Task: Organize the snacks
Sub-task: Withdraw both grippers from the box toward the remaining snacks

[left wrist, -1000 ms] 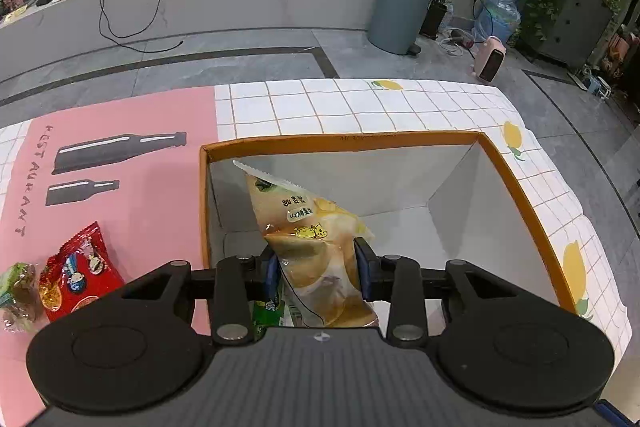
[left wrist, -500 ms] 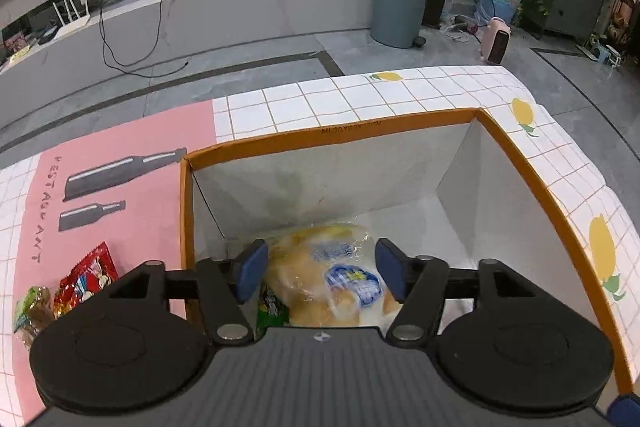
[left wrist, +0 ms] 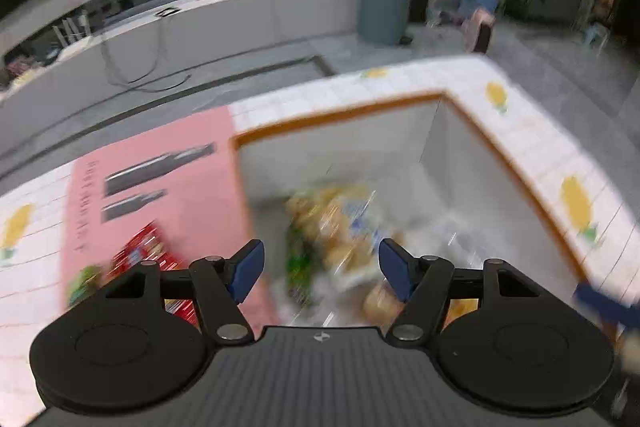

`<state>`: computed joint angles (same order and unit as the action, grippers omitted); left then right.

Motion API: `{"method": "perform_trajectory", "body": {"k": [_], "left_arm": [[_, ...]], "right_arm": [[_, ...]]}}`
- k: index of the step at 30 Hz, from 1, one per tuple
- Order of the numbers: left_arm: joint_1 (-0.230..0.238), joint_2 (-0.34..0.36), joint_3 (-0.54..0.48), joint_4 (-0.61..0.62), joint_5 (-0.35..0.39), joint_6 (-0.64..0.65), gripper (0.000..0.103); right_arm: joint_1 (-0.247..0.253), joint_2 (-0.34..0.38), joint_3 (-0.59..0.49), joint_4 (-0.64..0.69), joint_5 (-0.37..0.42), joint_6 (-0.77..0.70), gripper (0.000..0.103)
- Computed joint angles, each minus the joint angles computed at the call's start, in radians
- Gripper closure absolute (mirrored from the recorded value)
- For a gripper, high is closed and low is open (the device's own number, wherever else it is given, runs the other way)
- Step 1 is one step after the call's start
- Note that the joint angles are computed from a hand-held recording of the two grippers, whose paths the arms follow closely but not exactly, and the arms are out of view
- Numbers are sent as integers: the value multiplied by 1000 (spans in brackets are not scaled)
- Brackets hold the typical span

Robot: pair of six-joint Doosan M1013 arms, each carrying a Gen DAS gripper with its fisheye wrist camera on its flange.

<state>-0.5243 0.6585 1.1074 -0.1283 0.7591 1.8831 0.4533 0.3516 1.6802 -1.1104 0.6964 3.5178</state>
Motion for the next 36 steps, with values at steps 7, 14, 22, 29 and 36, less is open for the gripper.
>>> {"method": "perform_trajectory", "body": {"k": [7,14,22,29,36], "left_arm": [[4,-78,126,86,9,-86,26],[6,-109,215,159,-48,-243,24],[2,-104,245,129,-49,-214,30],[14,-122,282,0,-90,-159,63],[16,-140,300,-36,-75,-153,84]], "right_arm": [[-6,-10,11,30,77,-66,20],[-22,-3,10,123,136,-210,13],[-55,29,-12,275,141,-343,40],[-57,56,-46,374,146,-501,77],[-56,61,-52,419,193,-581,96]]}}
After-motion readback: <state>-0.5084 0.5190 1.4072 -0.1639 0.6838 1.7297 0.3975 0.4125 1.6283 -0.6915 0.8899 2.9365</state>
